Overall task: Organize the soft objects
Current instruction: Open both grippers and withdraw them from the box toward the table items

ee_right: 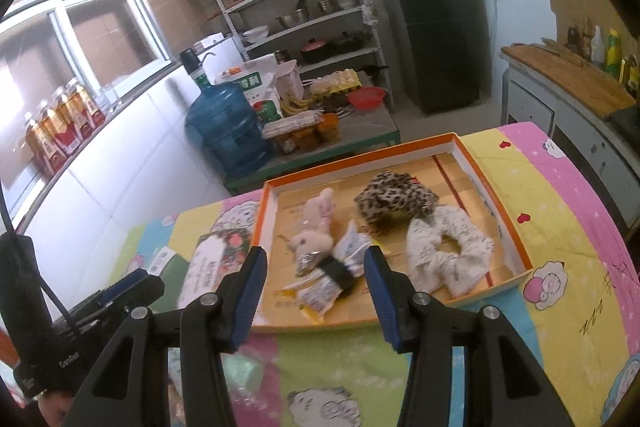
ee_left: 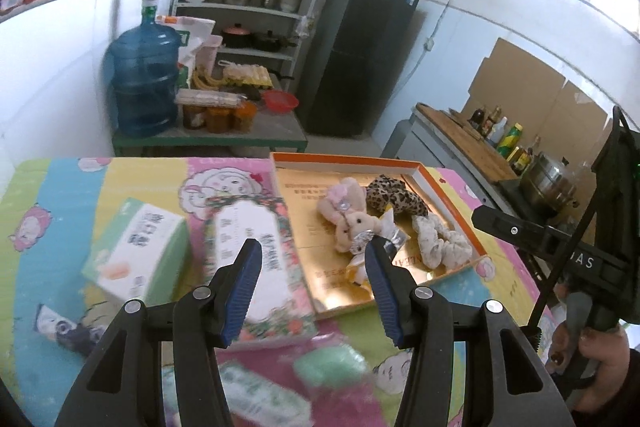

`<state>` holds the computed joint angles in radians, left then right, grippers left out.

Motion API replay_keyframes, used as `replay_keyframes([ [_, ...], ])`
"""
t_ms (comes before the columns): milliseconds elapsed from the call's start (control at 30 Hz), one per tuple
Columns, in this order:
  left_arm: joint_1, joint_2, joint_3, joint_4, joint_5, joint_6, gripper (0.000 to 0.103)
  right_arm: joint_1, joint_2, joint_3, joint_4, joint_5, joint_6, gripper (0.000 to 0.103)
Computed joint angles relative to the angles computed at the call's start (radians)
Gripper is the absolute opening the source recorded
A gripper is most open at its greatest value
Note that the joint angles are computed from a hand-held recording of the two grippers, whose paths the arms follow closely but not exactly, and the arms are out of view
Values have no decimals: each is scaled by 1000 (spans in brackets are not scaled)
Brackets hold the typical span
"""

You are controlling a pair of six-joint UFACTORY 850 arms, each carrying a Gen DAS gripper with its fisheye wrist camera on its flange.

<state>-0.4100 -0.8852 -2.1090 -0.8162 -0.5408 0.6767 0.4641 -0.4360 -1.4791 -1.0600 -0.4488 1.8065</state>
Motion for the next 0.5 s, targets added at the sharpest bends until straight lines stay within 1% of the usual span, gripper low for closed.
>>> replay_keyframes([
  [133, 29, 58, 87, -81, 18, 98, 55, 39, -12, -37, 2, -46, -16, 50],
  [500, 110, 170, 252, -248, 20, 310, 55, 143, -66, -138, 22, -160, -49, 50],
])
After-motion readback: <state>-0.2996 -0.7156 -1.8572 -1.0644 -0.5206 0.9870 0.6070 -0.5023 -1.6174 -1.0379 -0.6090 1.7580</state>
